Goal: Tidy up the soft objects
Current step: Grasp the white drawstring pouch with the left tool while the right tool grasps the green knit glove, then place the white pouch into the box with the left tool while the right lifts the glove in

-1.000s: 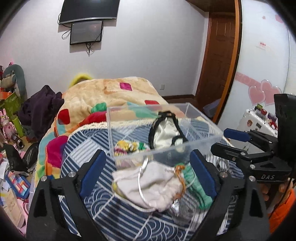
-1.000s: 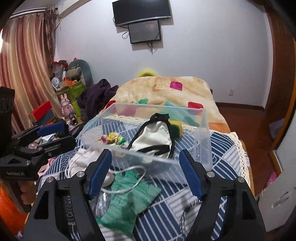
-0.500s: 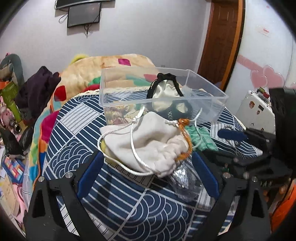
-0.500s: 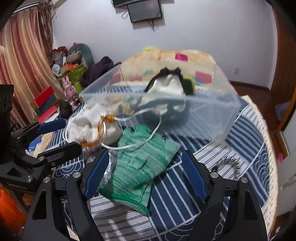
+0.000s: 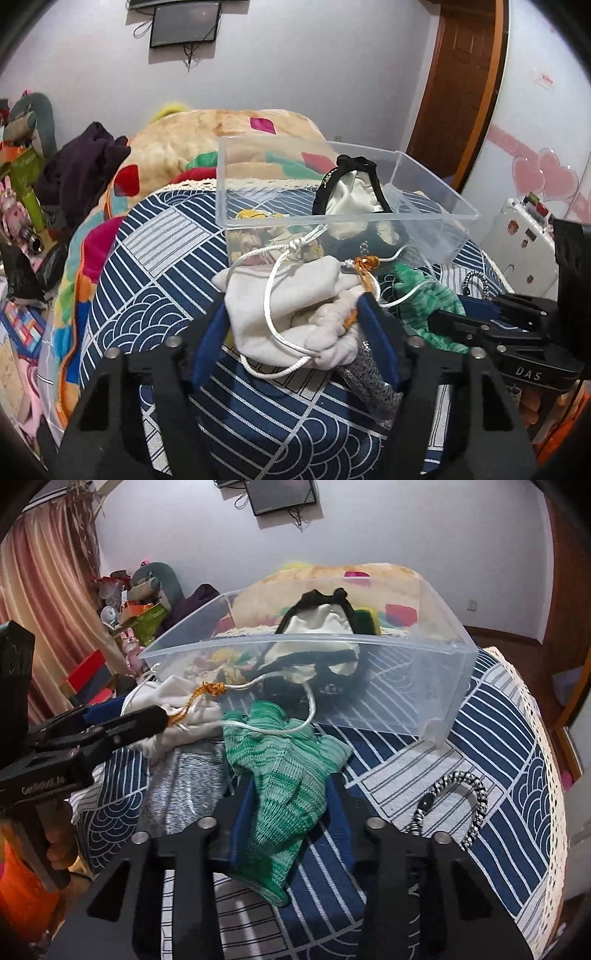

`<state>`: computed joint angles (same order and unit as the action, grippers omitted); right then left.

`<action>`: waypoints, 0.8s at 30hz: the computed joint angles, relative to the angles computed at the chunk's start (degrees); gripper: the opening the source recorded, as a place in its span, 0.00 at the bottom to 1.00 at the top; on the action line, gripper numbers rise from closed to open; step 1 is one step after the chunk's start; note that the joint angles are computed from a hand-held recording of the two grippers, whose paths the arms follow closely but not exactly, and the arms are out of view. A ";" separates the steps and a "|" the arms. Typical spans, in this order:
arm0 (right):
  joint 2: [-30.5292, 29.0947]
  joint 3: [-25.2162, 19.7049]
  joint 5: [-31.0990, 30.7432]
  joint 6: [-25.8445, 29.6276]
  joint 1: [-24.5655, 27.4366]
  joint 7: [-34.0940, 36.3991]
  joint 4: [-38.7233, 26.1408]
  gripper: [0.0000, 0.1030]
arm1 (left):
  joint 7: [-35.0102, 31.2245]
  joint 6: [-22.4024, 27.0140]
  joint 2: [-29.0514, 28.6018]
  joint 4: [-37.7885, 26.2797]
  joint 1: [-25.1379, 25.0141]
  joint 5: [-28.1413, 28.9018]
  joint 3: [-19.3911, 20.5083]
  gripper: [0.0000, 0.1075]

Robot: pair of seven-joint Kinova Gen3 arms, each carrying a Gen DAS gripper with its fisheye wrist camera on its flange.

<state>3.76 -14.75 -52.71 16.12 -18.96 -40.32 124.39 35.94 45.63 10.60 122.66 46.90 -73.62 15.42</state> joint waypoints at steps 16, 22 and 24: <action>-5.89 5.71 -14.12 0.12 -1.98 12.63 4.78 0.23 | -2.74 5.91 -0.41 -0.35 3.65 1.70 1.74 0.06; -9.05 9.15 -17.96 0.09 -4.13 15.81 5.81 0.23 | -2.35 10.67 -2.76 -0.37 5.63 1.47 4.02 0.05; -9.73 9.77 -18.16 -0.07 -4.83 15.90 5.70 0.23 | -2.27 12.94 -3.27 -0.62 6.36 1.14 4.91 0.04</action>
